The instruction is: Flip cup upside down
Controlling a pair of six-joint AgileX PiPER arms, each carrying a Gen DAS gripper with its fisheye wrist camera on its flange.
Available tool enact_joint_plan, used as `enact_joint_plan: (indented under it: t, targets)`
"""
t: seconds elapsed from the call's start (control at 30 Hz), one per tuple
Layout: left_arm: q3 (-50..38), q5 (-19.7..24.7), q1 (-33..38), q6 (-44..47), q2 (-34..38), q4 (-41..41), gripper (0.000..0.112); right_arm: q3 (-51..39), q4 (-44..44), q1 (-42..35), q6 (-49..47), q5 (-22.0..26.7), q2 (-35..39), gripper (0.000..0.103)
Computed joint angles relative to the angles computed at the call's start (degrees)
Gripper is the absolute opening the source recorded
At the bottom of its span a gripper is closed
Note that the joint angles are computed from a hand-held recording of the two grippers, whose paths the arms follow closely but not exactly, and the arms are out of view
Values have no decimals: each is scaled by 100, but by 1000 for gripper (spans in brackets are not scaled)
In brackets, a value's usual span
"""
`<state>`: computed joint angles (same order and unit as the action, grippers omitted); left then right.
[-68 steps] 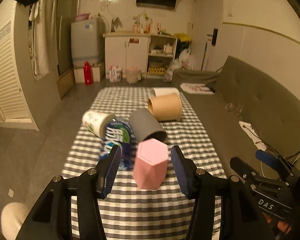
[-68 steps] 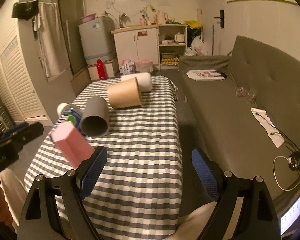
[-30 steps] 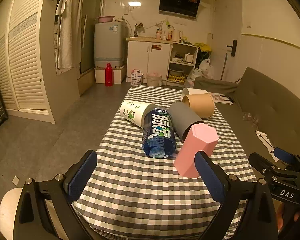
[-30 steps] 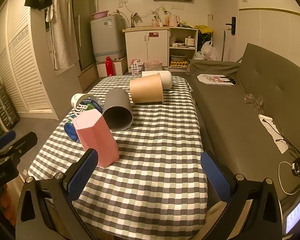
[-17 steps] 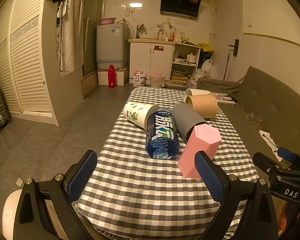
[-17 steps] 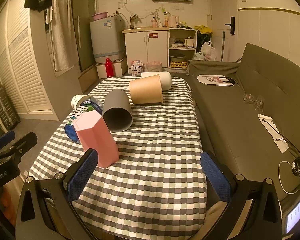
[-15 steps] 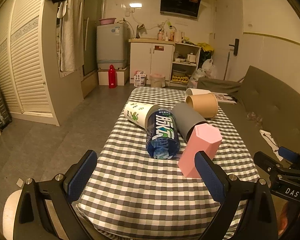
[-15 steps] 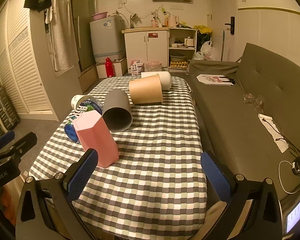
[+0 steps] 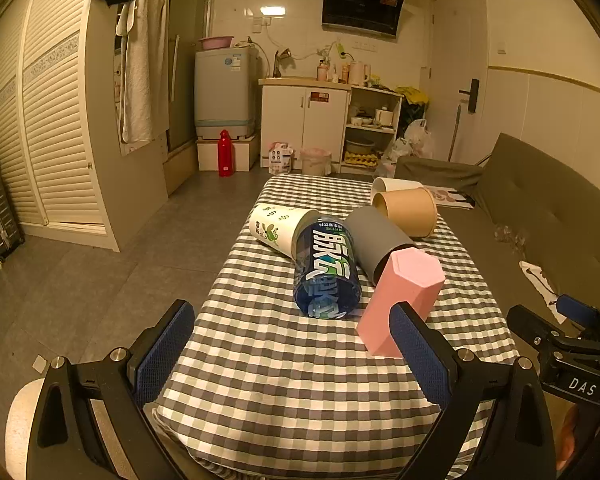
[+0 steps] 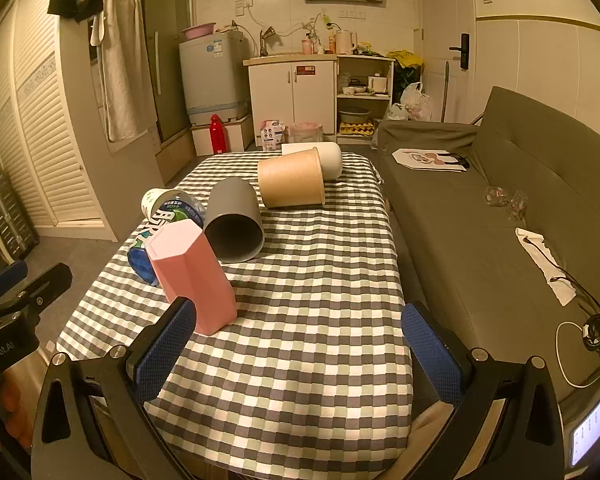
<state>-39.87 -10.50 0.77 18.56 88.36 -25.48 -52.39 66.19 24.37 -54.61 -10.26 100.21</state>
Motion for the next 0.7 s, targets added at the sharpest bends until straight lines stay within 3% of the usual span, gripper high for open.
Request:
enact_joint_plan:
  t: [0.7]
  targets:
    - [-1, 21, 31, -184, -8, 196, 101, 17, 98, -39, -135, 28, -5, 103]
